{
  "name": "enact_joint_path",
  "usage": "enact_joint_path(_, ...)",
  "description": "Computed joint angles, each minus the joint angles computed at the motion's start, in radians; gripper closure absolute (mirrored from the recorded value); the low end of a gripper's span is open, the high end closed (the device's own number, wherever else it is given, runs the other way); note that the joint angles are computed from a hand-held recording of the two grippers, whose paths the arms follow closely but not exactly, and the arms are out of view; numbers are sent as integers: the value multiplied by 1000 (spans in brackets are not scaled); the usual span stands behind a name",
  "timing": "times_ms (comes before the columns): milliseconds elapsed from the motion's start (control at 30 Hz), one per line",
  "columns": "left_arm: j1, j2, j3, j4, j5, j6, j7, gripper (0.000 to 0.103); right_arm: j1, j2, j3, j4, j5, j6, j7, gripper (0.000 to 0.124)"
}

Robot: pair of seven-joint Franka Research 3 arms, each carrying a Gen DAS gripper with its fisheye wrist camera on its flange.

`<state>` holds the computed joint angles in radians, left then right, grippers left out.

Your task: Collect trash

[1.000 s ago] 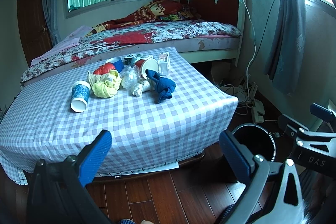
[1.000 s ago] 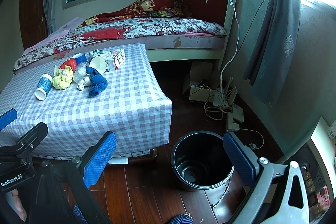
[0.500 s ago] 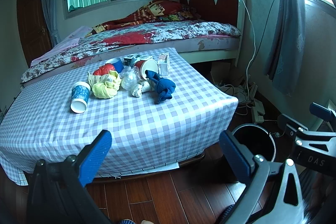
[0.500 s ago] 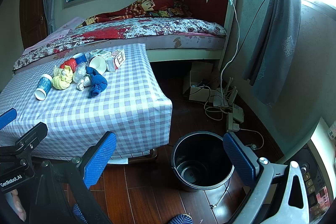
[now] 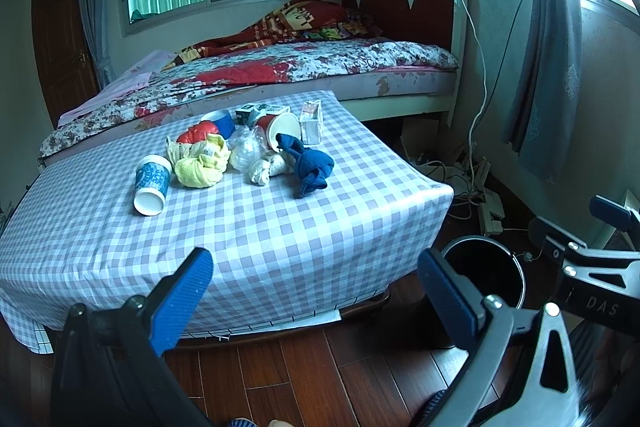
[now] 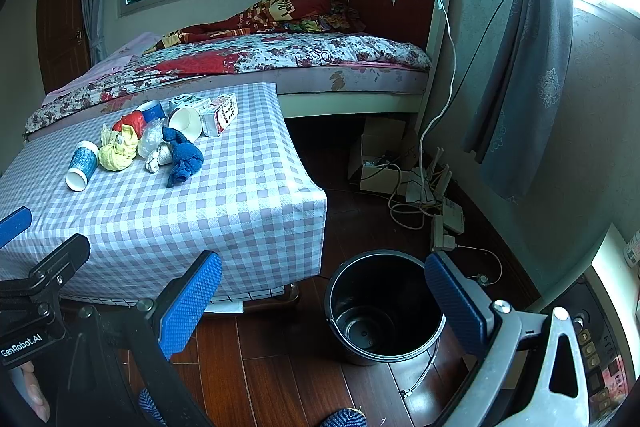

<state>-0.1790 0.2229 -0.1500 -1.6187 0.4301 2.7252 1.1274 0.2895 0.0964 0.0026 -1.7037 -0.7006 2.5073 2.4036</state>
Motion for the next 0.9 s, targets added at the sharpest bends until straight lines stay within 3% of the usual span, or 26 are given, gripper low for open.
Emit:
enact_joint_path(667,1,-2,4,-14,5,7,-10,1,0,-1,1,-8,9,-1,-1,22)
enact_joint_path(900,13,-2,14,-21,7,5,-20,1,0,44,5,42,112,-4,-109,22)
